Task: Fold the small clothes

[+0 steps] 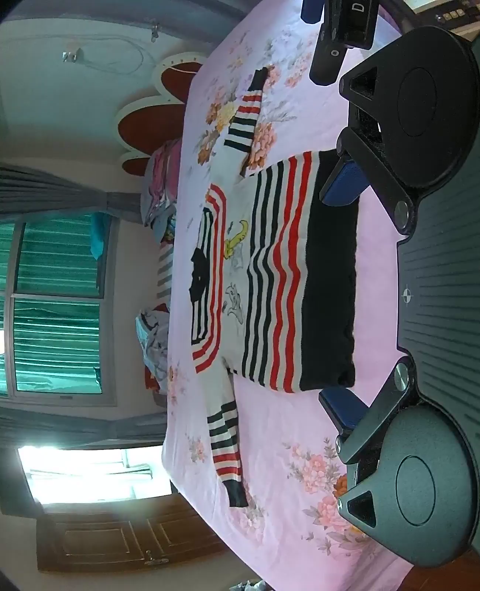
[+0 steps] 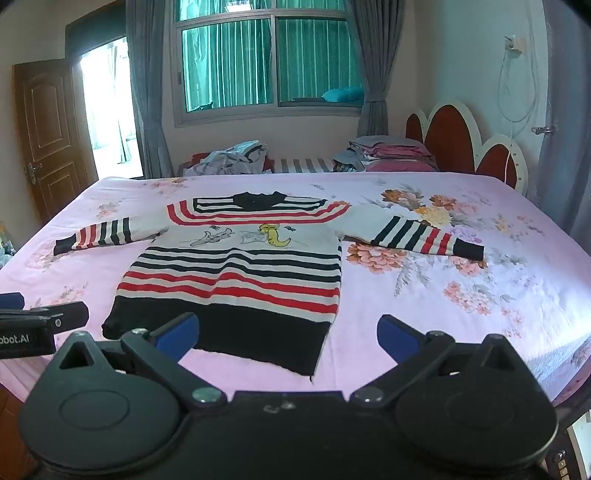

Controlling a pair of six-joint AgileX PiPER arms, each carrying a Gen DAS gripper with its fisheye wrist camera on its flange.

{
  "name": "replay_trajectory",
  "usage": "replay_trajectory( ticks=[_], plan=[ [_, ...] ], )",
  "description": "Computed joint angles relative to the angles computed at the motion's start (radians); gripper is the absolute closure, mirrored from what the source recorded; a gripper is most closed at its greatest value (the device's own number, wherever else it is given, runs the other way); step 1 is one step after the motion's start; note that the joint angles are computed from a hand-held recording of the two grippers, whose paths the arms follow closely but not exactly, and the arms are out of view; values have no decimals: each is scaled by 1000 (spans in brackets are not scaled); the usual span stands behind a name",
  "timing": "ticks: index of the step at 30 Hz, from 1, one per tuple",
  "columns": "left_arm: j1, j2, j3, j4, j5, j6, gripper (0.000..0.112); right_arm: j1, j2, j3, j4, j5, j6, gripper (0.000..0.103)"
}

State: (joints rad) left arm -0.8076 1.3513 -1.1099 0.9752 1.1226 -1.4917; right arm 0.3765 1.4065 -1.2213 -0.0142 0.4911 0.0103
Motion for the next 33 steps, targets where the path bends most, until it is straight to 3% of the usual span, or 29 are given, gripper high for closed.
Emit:
replay_trajectory(
  ticks=[33],
  plan=[
    [-11,12,-25,-3,24,6,9,3,3,-20,-21,13,11,0]
  ],
)
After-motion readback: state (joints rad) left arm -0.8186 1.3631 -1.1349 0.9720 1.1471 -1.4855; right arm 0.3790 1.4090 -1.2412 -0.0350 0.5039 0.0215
